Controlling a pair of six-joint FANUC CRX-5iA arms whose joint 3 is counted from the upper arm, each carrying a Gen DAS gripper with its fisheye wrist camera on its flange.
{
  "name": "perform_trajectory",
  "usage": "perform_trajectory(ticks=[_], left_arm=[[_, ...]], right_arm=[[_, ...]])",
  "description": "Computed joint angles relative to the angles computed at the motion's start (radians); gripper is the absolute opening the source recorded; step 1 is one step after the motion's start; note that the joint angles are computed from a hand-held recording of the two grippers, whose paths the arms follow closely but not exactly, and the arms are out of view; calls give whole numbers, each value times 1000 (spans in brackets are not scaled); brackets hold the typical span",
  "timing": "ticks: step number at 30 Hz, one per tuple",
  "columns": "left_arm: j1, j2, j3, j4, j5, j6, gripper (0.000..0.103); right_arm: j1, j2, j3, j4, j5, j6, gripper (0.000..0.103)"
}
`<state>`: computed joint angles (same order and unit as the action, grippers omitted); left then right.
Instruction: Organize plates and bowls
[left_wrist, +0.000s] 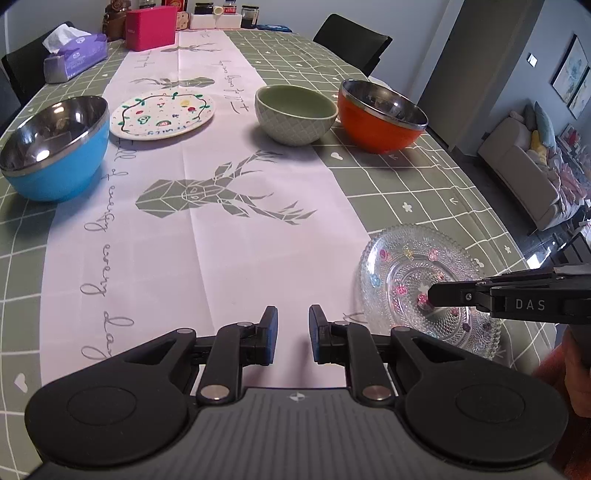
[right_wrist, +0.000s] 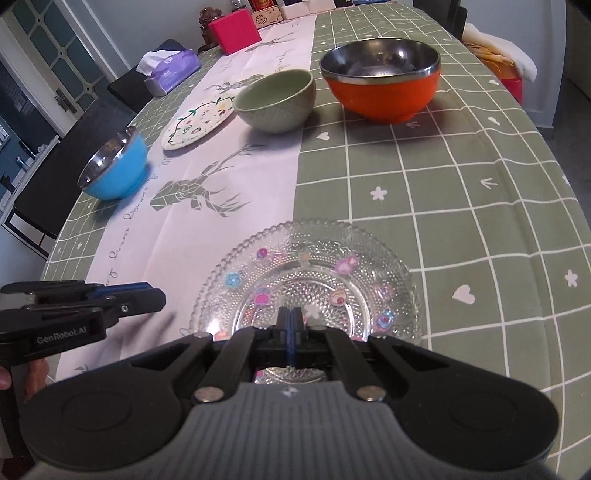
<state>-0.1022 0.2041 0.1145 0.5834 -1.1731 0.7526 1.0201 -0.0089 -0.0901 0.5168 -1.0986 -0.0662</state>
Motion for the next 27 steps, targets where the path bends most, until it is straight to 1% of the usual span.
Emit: perform_trajectory(ticks=[5, 8, 10, 14, 18, 21, 23, 25, 26, 27], left_arm=[[9, 19, 35, 4, 10, 2, 19], [17, 36, 66, 10, 14, 2, 19], [21, 50, 88, 17, 16, 1, 19], [31, 84, 138, 42, 27, -2, 19], [40, 132, 209, 68, 35, -1, 19], [40, 181, 284, 72, 37, -5, 19], [38, 225, 360, 62, 19, -7, 20], [36, 277, 450, 48, -10, 10, 26], [35, 316, 516, 41, -43, 28, 32], [33, 364, 598, 26, -83, 57, 34]], right_arm=[[-23, -1, 9, -30, 21, 11, 0], [-35, -6, 6, -19, 35, -8, 0], [-46, 13, 36, -8, 22, 24, 0], [-85, 56, 106, -14, 40, 107, 0], [-130, 125, 213, -43, 53, 221, 1], [-163, 185, 306, -80, 54, 306, 2], [-183, 225, 371, -109, 48, 359, 3], [-204, 267, 437, -138, 37, 402, 9], [-214, 287, 467, -151, 31, 418, 12], [-225, 306, 497, -166, 29, 434, 19]])
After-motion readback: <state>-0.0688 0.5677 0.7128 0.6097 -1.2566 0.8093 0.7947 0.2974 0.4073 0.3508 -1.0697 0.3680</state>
